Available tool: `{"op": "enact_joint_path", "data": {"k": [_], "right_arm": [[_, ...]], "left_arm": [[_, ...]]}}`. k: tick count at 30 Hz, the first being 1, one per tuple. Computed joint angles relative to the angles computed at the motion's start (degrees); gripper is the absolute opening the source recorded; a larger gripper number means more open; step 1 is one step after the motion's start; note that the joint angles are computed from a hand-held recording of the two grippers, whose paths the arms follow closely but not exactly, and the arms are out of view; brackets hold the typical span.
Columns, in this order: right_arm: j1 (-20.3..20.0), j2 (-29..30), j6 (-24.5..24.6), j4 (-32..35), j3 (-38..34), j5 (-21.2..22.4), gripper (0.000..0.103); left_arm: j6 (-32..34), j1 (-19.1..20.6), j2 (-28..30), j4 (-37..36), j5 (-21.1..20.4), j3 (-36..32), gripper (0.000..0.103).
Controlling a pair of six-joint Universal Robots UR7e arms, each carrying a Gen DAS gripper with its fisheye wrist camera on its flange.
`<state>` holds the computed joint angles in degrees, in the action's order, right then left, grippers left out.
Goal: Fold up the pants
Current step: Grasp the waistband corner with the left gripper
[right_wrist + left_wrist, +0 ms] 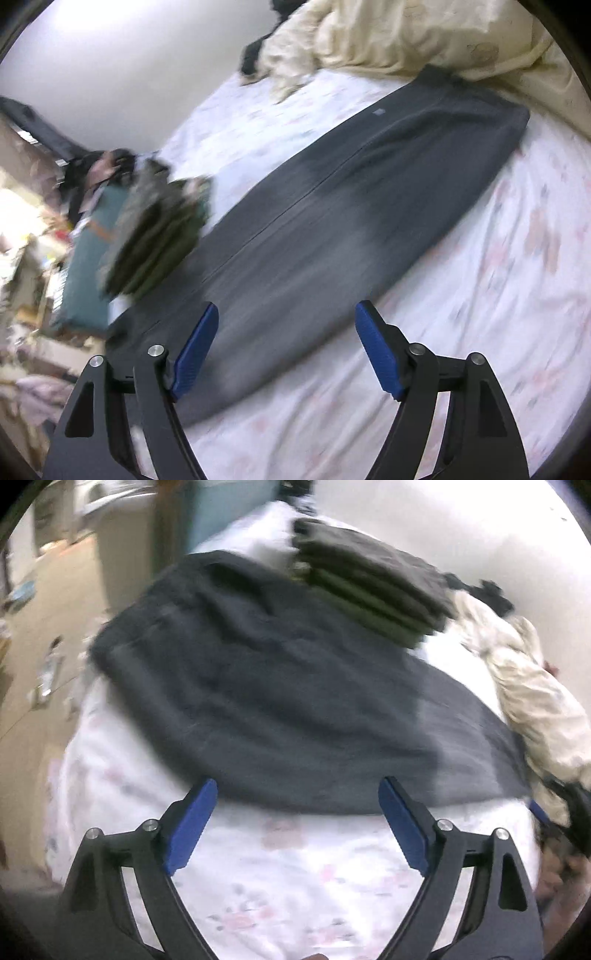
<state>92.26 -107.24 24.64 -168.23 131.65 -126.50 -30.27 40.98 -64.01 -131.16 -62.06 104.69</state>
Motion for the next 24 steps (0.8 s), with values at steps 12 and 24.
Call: {"op": "enact_joint_path", "data": {"k": [12,24], "right_arm": [[5.98,2.14,4.67,-0.85,5.25,1.26,0.079],[0.04,0.94,3.69,-5.94,7.04,7.20,0.079]], "left_arm": [[-7.33,11.24,0.23,-16.55,-13.24,6.12,0.087],[-1.19,15.96,7.71,-27.67,-2.93,-2.71,0.078]]}}
